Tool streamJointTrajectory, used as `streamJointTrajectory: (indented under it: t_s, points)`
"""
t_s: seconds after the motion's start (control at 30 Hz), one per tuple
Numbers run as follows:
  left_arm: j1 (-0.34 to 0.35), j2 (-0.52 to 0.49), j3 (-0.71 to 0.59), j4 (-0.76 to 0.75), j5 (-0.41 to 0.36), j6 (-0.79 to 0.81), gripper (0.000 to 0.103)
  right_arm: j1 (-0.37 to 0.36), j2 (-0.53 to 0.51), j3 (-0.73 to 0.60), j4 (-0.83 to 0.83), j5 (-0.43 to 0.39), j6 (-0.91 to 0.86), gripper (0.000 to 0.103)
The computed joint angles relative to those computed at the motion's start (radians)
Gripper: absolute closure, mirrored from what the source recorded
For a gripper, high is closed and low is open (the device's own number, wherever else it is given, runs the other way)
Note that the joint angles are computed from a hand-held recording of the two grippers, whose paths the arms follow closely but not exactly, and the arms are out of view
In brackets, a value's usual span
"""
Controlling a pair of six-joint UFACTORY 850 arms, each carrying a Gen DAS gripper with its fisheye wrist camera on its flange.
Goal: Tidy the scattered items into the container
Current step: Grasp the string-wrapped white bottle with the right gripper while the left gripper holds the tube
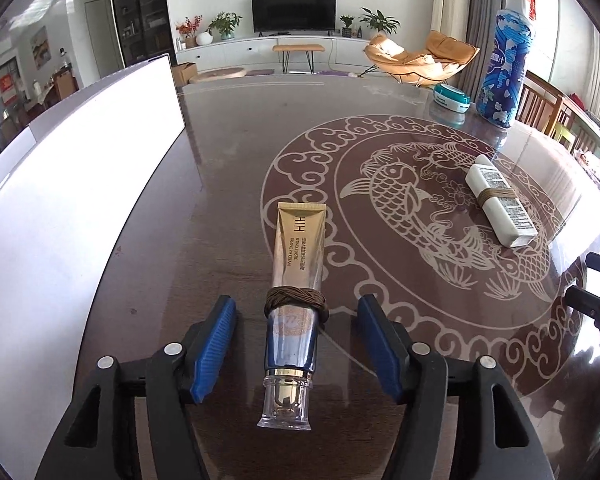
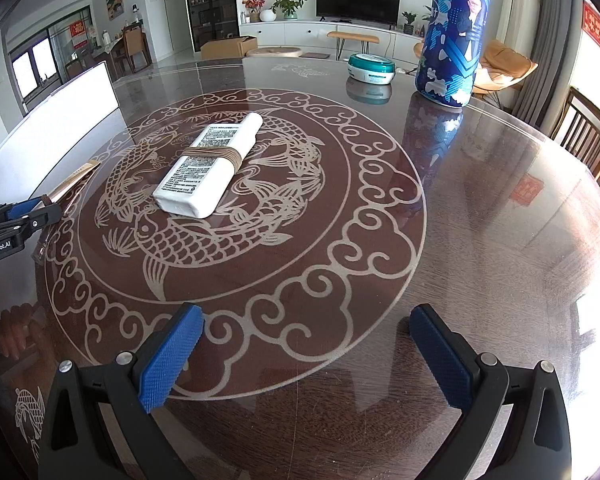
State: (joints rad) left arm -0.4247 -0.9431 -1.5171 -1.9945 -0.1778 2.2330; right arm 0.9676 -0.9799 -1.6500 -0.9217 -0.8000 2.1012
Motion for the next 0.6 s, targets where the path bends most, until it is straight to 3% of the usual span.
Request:
streamJointTrajectory:
  t_s: [0.2, 0.4, 0.5, 0.53, 0.6]
  points:
    - [0.004, -0.002, -0.003, 0.022, -0.005, -0.022, 0.036, -0.022, -0.065, -0.131, -0.045, 0.076, -0.003, 0.0]
    - [0.004, -0.003, -0.003, 0.016, -0.002, -0.017, 0.034, -0.088, -0.27, -0.505, 0.143, -0.086, -0.308, 0.0]
    - [0.004, -0.002, -0.003, 0.018, -0.002, -0.019, 0.034, -0.112, -0.315, -0.583, 0.138, -0.078, -0.375, 0.0]
    - [0.004, -0.002, -0.003, 0.018, -0.002, -0.019, 0.034, -0.114, -0.324, -0.6, 0.132, -0.077, -0.393, 0.003]
    - [0.005, -0.003, -0.004, 0.021, -0.003, -0.021, 0.034, -0.111, -0.32, -0.594, 0.101, -0.062, -0.397, 0.028]
